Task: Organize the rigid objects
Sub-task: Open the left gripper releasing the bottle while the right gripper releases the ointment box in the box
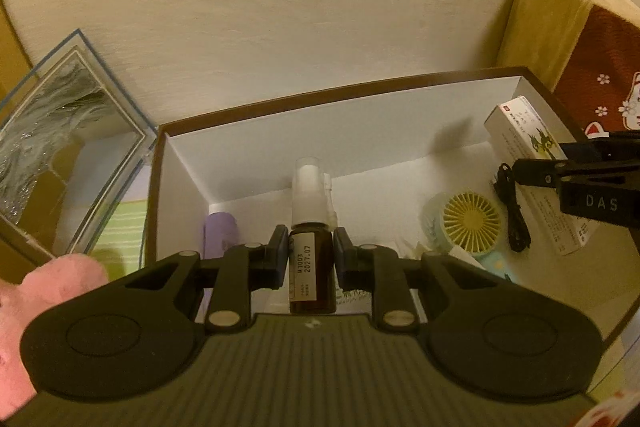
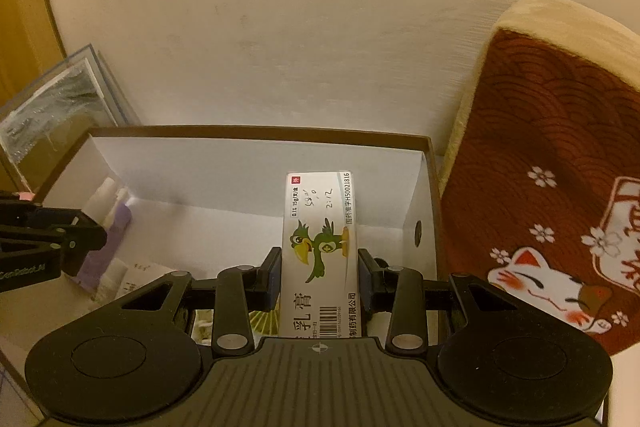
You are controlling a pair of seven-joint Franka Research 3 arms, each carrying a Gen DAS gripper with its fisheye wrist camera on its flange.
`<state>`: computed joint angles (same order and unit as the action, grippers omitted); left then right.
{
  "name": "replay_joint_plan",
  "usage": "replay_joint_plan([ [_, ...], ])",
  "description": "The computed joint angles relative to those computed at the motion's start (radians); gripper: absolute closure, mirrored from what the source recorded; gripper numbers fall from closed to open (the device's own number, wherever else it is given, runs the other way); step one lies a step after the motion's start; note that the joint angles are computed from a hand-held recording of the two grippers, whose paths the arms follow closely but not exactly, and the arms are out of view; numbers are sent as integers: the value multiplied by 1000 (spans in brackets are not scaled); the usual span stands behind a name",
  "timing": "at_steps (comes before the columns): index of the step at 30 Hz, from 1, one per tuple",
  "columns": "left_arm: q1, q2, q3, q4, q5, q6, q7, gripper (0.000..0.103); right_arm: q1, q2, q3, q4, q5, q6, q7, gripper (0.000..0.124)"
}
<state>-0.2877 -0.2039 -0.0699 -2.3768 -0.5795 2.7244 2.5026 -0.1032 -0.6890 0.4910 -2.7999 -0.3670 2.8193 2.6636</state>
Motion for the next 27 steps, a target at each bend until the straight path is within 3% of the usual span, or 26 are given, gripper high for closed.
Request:
replay_joint_plan([
  [5, -8, 38, -11, 21, -24, 37, 17, 81, -19, 19, 1, 6, -16, 10, -4, 86],
  [9, -4, 58, -21, 41, -50, 40, 36, 68, -26, 24, 1, 4, -20, 20, -3, 86],
  [16, 29, 80, -42, 57, -11, 41, -5, 68, -30, 22, -5, -2, -17, 34, -15, 86],
  [20, 36, 72, -38, 54, -14, 30, 0, 68, -92, -5, 56, -7, -49, 65, 11, 85],
  [21, 37, 68, -37, 53, -17, 25, -2, 67, -108, -18, 74, -6, -52, 61, 25, 83],
  [24, 39, 54, -30, 49, -28, 8, -2, 64, -120, -60, 86, -30, -49, 92, 53, 61],
  [27, 36, 33, -16, 40, -55, -12, 18, 60, -91, -102, 72, -59, -17, 104, 35, 60],
])
